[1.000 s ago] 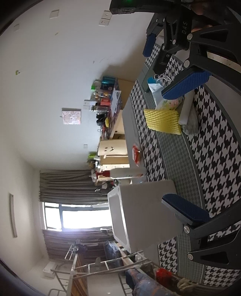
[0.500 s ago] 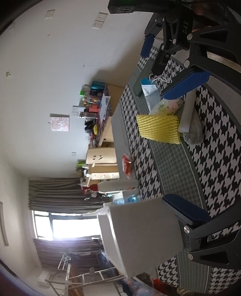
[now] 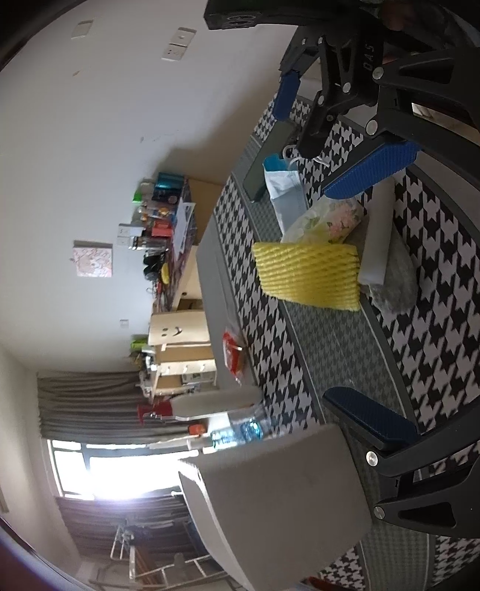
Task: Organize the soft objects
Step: 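Close the left gripper on the yellow foam net sleeve, then grasp the blue face mask with the right gripper while the left gripper holds the foam net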
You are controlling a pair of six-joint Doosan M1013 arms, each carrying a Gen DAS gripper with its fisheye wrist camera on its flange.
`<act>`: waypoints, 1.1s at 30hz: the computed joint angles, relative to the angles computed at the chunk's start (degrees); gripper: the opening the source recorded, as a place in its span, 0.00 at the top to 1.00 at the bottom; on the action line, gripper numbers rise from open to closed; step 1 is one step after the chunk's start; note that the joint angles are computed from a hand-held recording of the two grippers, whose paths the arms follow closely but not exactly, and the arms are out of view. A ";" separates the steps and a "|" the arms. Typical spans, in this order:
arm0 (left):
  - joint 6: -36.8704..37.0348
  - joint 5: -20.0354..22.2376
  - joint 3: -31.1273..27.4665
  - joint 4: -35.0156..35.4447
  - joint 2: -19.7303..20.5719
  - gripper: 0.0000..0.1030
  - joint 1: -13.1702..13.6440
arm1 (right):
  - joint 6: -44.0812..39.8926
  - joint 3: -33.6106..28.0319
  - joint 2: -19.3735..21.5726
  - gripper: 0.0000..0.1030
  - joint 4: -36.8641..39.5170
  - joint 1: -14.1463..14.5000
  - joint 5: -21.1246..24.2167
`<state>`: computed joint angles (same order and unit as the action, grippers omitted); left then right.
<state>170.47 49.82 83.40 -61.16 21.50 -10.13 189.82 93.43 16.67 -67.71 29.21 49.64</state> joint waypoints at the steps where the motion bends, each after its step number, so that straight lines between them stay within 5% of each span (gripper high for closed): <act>1: -0.18 -0.06 -0.19 0.63 0.13 0.01 -0.31 | 0.07 0.12 -0.09 0.07 0.23 -0.23 -0.08; 13: -5.70 -0.13 -2.71 8.36 2.03 0.02 -2.67 | -0.93 0.28 0.06 0.07 2.16 -2.17 -1.96; 24: -10.36 1.90 -5.12 13.70 3.99 0.23 -4.29 | -0.52 1.19 -0.05 0.07 3.19 -3.85 -4.50; 33: -13.96 6.13 -7.64 14.82 5.88 0.55 -4.33 | -0.83 1.47 0.05 0.07 3.87 -4.90 -6.34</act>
